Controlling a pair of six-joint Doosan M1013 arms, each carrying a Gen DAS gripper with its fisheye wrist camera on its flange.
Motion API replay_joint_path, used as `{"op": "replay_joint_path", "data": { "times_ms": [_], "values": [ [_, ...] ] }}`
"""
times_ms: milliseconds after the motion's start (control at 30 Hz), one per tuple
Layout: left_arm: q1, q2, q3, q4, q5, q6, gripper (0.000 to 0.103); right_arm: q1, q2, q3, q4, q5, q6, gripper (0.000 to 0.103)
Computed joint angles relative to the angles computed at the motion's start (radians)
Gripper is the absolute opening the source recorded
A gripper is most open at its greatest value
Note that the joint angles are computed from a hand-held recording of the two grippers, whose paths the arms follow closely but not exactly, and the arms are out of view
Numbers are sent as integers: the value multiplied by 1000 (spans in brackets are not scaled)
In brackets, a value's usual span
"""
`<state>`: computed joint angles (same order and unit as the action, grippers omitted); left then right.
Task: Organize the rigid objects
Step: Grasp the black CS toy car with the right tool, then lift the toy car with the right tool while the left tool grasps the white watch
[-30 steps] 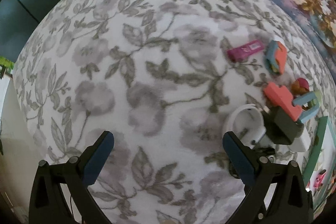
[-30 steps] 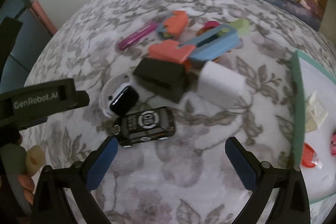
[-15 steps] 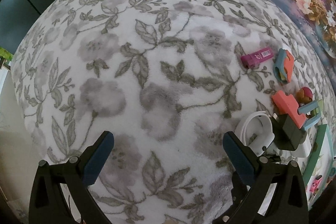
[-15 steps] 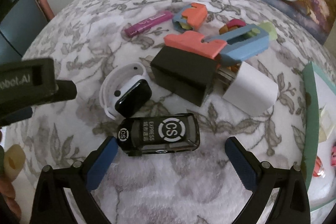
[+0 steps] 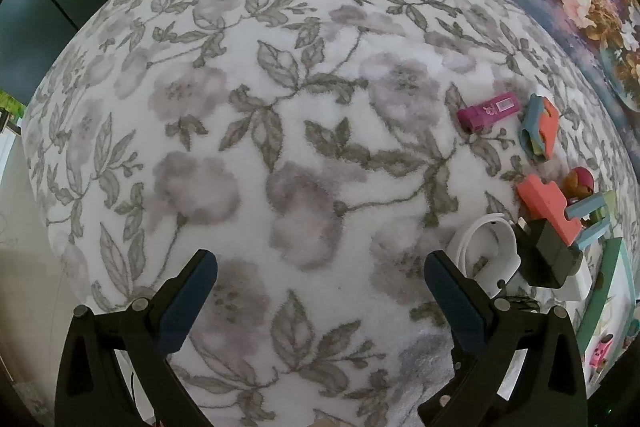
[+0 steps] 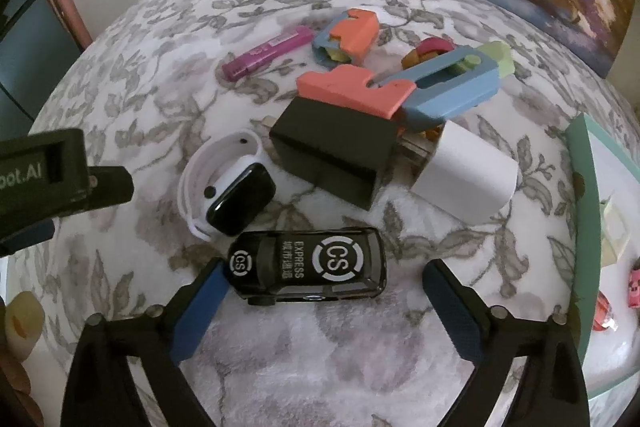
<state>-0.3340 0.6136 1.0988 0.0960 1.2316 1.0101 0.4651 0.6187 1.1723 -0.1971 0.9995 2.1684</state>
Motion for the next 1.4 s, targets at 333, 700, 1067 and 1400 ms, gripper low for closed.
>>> {"op": "replay_joint_path", "data": {
  "times_ms": [333,700,1067,1400],
  "values": [
    [-9,5,-19,-9,5,20,103,-20,-28,23,42,-41,-47,79],
    [-19,9,-46,-103,-32,80,103,-31,-73,63,-2,-71,-35,79],
    [-35,35,-73,-185,-39,143,103,-50,-122,97,-56,-89,-11,79],
    [-66,82,-123,-161,-8,159,101,-84,-153,139,-77,-81,35,79]
  ]
}}
